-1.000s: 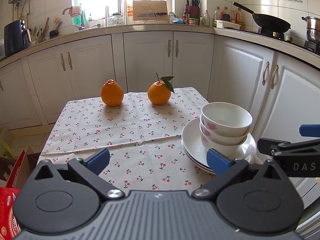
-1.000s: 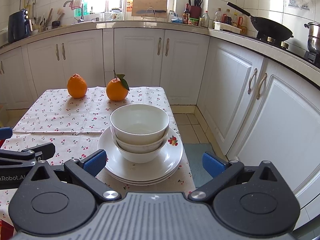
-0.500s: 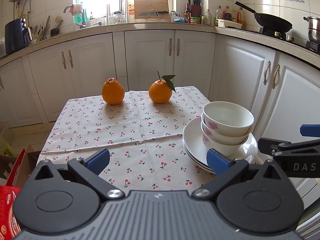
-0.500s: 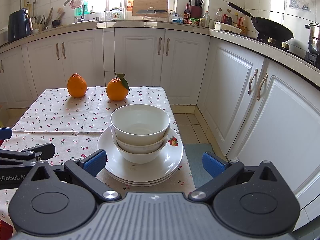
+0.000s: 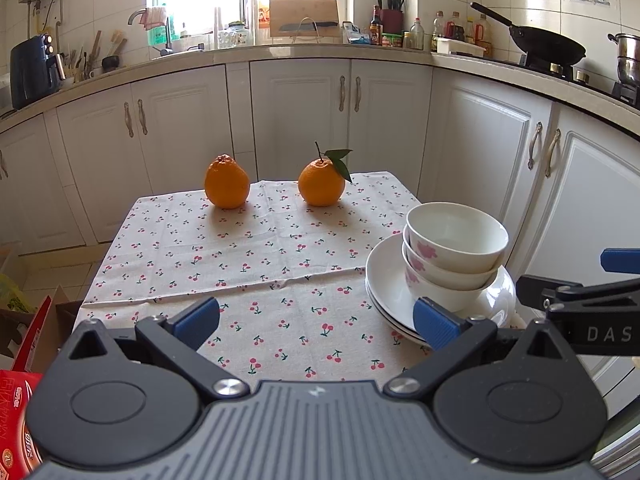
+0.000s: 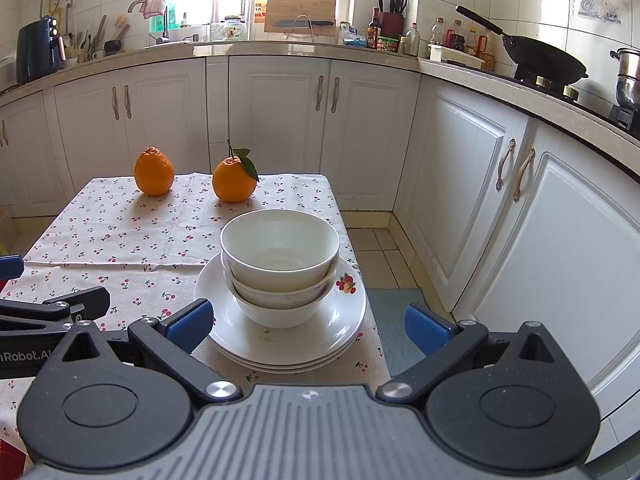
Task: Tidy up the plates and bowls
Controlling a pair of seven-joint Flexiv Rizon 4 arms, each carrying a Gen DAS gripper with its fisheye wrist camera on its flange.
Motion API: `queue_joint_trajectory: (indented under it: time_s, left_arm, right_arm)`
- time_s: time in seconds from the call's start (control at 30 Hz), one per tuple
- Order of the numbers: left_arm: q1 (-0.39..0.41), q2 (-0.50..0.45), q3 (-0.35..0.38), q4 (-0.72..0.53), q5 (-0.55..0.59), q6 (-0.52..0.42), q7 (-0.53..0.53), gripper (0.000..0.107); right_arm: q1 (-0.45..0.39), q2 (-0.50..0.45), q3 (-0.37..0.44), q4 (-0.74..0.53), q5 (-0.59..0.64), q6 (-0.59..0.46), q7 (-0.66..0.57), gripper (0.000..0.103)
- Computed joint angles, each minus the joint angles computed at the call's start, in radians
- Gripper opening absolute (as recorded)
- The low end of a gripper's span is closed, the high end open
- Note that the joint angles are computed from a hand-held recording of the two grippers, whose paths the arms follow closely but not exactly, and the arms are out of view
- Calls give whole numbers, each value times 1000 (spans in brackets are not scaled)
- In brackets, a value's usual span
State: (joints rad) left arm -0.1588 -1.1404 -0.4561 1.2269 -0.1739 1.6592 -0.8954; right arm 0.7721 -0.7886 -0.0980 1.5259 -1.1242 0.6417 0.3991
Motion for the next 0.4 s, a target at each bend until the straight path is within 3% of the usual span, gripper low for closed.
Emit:
queue_joint_trajectory:
  time_s: [0.4]
  left_arm:
    - [-1, -1, 2, -2, 0, -2, -2, 102]
  right_arm:
    - [1, 1, 1, 1, 0, -7, -2, 103]
